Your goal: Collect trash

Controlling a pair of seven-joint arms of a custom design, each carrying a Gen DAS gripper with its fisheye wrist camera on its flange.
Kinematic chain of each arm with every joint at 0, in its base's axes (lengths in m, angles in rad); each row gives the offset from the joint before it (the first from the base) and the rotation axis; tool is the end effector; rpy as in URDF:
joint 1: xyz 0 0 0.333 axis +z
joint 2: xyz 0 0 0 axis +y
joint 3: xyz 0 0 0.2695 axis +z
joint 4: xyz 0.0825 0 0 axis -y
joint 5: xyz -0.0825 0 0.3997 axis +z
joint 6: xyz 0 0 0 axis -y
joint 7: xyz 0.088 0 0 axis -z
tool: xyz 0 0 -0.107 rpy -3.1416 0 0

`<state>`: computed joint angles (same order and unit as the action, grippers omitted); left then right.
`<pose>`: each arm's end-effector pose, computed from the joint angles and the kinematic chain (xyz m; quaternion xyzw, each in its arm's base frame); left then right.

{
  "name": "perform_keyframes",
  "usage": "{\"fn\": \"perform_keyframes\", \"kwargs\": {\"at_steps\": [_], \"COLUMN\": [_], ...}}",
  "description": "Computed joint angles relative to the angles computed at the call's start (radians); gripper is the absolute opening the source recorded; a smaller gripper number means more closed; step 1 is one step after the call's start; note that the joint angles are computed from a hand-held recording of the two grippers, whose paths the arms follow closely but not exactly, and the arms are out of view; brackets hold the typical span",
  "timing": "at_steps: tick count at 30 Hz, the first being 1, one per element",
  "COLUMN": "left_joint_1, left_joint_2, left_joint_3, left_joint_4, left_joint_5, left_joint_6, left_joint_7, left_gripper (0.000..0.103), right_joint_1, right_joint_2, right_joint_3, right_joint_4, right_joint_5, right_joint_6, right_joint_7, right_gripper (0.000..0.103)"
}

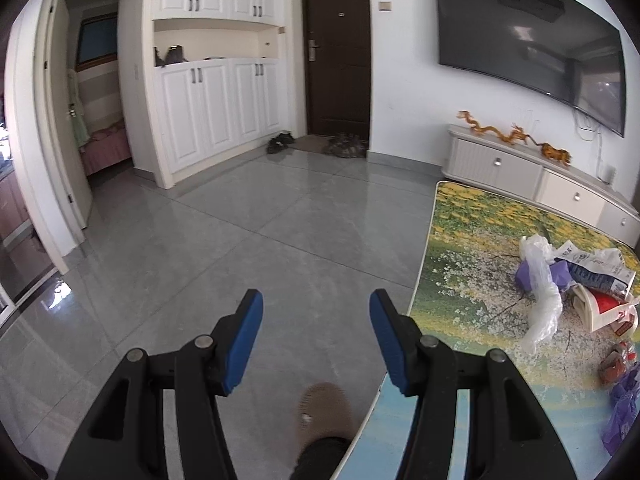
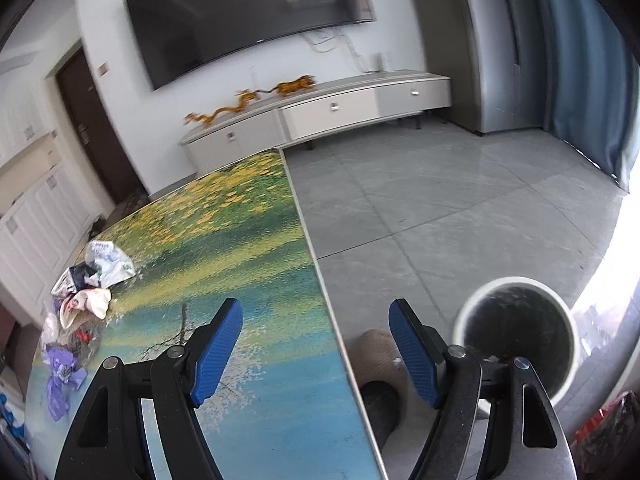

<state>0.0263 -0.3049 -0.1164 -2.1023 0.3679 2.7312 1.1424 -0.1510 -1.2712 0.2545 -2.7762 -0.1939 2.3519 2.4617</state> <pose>0.5402 -0.0693 0.6084 -0.6442 0.6062 -0.3009 0.3563 0.3047 0.0373 0.5855 -0.3452 0.8263 -0.3324 0.2960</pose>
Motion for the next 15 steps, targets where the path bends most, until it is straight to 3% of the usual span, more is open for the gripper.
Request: {"fn": "perform_keyframes", "kwargs": {"at_steps": [9, 12, 15], "left_joint_1": [0.048, 0.064, 0.054], "left_joint_2": [0.022, 0.036, 0.04], "left_joint_3": [0.032, 0.012, 0.006], "left_joint_4": [0.026, 0.043, 0.049], "left_joint_5": [0.024, 0.071, 0.081], "left_joint_6": [-0.028, -0.047, -0.068], "left_joint_7": [0.043, 0.027, 0.043], "left_gripper": [0.054, 0.054, 0.054], "right_joint_1": [0.081, 0.09, 0.091], "right_joint_2": [0.082, 0.054, 0.038], "right_joint_3": [0.015, 0.021, 0.013], "right_joint_4": [0.034, 0.032, 0.018], "right_joint_5": [0.042, 0.035, 0.056], "right_joint_6": [0.094, 0.121, 0.15], "right_joint_7": [-0.023, -0.037, -0.03], "right_gripper": [0.077, 0.086, 0.087]}}
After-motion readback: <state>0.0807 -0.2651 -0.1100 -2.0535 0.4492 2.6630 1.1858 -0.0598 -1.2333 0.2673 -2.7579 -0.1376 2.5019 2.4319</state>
